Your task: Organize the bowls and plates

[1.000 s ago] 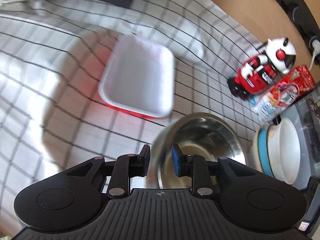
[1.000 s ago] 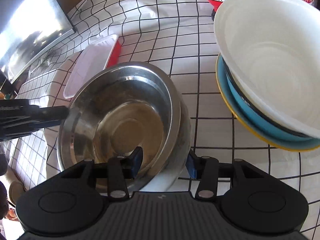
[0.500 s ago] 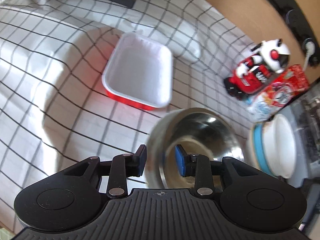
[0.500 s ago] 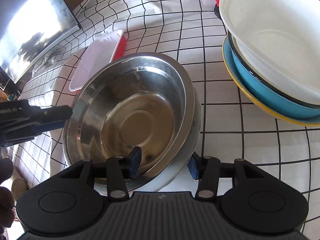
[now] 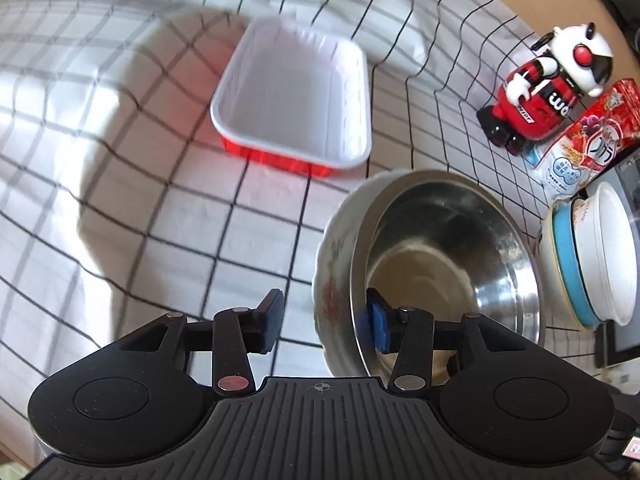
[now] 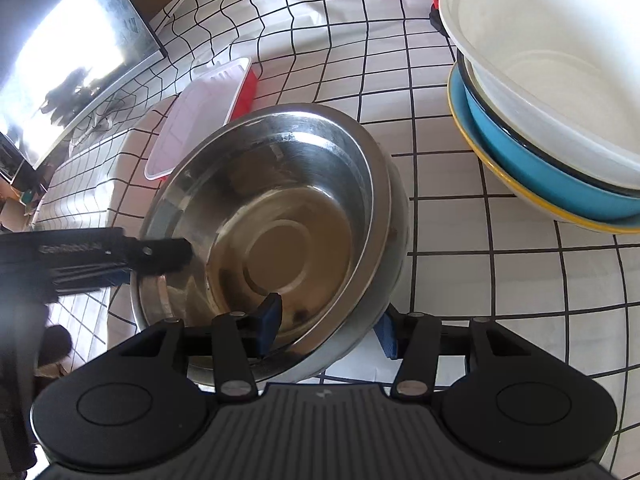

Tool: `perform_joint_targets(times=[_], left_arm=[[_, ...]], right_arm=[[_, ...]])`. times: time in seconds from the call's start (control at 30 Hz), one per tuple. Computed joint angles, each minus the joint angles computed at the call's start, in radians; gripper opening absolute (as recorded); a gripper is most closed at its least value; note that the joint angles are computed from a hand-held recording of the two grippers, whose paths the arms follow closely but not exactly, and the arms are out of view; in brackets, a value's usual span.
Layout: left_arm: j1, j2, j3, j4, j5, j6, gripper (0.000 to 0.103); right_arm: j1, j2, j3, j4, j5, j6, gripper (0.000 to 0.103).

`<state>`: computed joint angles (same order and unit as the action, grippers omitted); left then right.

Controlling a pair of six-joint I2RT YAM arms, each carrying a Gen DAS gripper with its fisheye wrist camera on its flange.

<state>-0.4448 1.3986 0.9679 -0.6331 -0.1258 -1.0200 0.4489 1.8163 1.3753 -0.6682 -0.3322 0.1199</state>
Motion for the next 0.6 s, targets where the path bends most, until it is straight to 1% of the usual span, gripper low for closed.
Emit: perform_joint_targets(times=[0.07, 0.1, 0.13, 0.17, 0.27, 0.33, 0.4, 0.47, 0.57, 0.6], left_arm=[[0.019, -0.001, -0.021, 0.041, 0.044, -0.005, 0.043], [0.026, 0.002, -0.029, 0.063, 0.064, -0.006, 0.038], [0.037, 0.008, -0.033, 0.085, 0.091, 0.0, 0.036], [0.042, 0.021, -0.024, 0.087, 0.105, 0.006, 0.041], [0.041, 0.061, 0.015, 0.074, 0.1, 0.018, 0.043], [0.048, 0.08, 0.024, 0.095, 0.105, 0.018, 0.043], [0.061, 0.091, 0.025, 0.119, 0.113, 0.025, 0.043], [0.067, 0.105, 0.037, 0.121, 0.114, 0.029, 0.042], [0.052, 0.11, 0.066, 0.074, 0.074, 0.031, 0.036], [0.043, 0.097, 0.069, 0.058, 0.057, 0.028, 0.036]], right_arm=[[0.001, 0.004, 0.005, -0.003, 0.001, -0.007, 0.05], [0.0, 0.007, 0.009, -0.005, -0.002, -0.014, 0.05], [-0.001, 0.012, 0.015, -0.006, -0.002, -0.018, 0.05], [-0.003, 0.02, 0.025, -0.007, -0.002, -0.02, 0.05], [-0.011, 0.041, 0.052, -0.008, -0.002, -0.018, 0.049], [-0.019, 0.055, 0.067, -0.008, -0.003, -0.02, 0.049], [-0.024, 0.067, 0.081, -0.009, -0.003, -0.026, 0.049], [-0.028, 0.067, 0.081, -0.007, -0.004, -0.032, 0.049], [-0.032, 0.049, 0.064, 0.007, -0.001, -0.038, 0.049], [-0.034, 0.041, 0.059, 0.008, -0.003, -0.042, 0.05]])
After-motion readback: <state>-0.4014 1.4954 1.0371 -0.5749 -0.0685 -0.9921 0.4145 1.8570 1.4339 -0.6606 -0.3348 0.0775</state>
